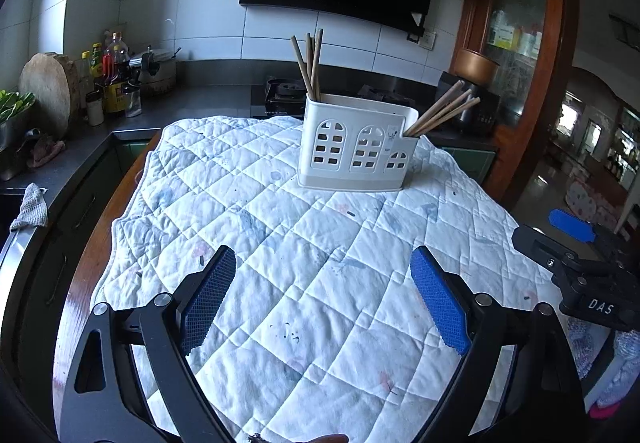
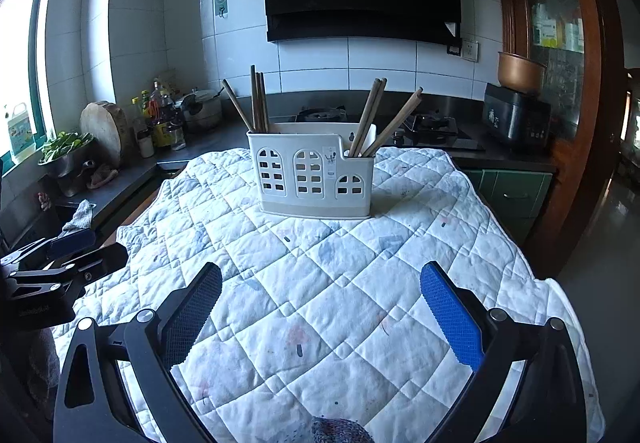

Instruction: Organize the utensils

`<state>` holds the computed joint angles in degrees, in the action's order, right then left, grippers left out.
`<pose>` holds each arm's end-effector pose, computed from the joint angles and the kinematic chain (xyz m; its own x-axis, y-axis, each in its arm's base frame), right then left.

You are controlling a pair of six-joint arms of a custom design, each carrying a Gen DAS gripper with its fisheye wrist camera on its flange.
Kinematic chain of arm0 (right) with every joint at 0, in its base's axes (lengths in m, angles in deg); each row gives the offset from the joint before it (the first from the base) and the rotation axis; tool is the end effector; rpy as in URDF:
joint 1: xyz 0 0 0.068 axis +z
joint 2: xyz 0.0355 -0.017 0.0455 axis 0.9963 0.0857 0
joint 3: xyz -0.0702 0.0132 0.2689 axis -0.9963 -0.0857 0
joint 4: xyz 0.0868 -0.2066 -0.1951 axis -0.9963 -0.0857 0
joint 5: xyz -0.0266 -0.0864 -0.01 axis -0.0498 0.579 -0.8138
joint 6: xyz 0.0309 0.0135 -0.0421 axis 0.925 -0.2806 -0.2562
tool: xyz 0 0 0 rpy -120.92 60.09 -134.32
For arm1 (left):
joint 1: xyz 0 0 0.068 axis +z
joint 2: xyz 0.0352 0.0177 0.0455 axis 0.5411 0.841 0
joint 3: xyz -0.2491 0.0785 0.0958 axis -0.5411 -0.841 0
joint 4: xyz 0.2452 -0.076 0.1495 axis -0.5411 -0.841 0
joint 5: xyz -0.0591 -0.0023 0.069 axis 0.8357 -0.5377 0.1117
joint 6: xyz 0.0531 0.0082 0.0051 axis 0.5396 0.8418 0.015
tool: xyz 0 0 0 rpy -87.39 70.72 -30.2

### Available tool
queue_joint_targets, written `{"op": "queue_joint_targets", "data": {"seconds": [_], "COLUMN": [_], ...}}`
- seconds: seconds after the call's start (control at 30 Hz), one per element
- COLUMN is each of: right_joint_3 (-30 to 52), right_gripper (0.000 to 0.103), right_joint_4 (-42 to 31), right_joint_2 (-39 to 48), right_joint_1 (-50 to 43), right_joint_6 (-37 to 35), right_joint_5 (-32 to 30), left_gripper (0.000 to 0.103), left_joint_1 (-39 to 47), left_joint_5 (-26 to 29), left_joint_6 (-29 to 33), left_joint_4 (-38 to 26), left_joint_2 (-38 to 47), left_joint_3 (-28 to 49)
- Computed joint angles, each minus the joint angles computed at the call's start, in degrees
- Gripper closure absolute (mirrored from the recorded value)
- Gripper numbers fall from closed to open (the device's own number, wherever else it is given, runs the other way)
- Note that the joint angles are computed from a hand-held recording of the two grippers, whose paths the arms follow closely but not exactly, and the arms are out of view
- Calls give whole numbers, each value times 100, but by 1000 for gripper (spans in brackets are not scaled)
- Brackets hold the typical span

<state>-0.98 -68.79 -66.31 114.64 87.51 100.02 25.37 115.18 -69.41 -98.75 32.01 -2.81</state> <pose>0.1080 0.0371 0.2517 -0.4802 0.1718 -0.8602 0.2628 0.9638 0.0457 0.2260 -0.0451 0.2457 -0.5312 0.1909 -0.8255 0.5391 0.8278 -0.1555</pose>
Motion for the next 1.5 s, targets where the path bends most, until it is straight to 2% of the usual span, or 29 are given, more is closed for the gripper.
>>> {"op": "queue_joint_targets", "data": {"seconds": [0.2,0.47,0.63,1.5], "right_joint_3": [-84,-130,-119,-245], "right_gripper": [7,7,7,7], "right_joint_4": [-159,-209,-301,-130], "right_joint_2": [64,64,67,134], "right_joint_1": [406,583,803,847], "right_joint_6": [362,528,637,636], "right_joint_5": [377,405,619,480], "left_gripper": [14,14,14,14], "left_joint_1": [98,118,72,54], "left_joint_5": [61,190,43,84], "left_joint_6": [-1,24,-99,-102], "left_joint_4": [38,-56,-86,-146], "left_joint_2": [-29,-132,-133,-179], "left_joint_3": [-159,-278,-271,-287]}}
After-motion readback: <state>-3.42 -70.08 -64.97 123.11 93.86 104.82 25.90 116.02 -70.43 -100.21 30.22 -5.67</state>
